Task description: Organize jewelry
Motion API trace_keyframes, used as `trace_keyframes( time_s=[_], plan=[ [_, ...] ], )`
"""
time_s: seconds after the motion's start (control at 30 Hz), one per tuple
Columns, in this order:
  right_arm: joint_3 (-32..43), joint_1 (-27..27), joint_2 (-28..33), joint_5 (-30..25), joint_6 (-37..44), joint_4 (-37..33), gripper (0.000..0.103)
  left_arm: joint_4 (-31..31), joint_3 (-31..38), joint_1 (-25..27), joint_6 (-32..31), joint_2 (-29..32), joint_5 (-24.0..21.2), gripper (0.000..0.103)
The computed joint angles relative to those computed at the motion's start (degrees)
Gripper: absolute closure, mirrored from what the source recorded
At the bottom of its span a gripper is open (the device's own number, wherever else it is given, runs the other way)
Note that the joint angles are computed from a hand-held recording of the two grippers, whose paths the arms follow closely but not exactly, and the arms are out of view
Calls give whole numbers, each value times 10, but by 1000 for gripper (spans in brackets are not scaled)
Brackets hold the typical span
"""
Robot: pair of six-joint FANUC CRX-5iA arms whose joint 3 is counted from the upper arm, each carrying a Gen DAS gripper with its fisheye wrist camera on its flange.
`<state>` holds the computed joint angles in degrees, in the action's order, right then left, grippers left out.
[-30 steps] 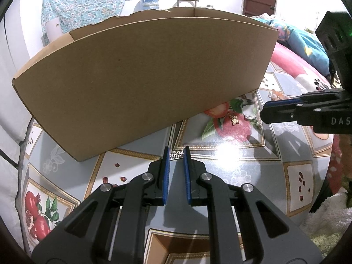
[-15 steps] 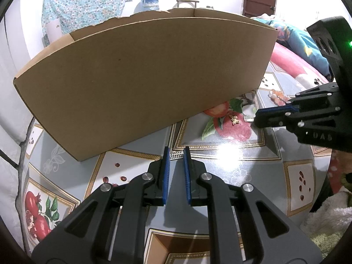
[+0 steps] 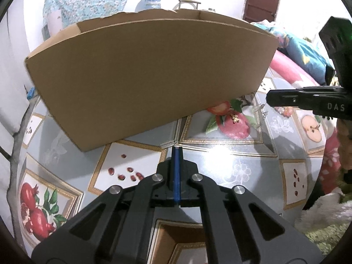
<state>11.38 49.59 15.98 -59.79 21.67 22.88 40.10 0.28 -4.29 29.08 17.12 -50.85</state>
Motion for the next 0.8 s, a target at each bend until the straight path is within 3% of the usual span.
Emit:
trace_keyframes(
  time_s=[0.2, 0.33, 0.8],
  plan=[
    [-10, -1, -9, 29, -21, 5, 102, -3, 12, 9, 3, 1, -20, 103],
    [-31, -4, -24, 61, -37, -2, 102, -23, 27, 6, 27, 6, -16, 79],
    [-66, -4, -44, 100, -67, 0, 102, -119, 111, -25, 191, 48, -36, 76]
  ],
)
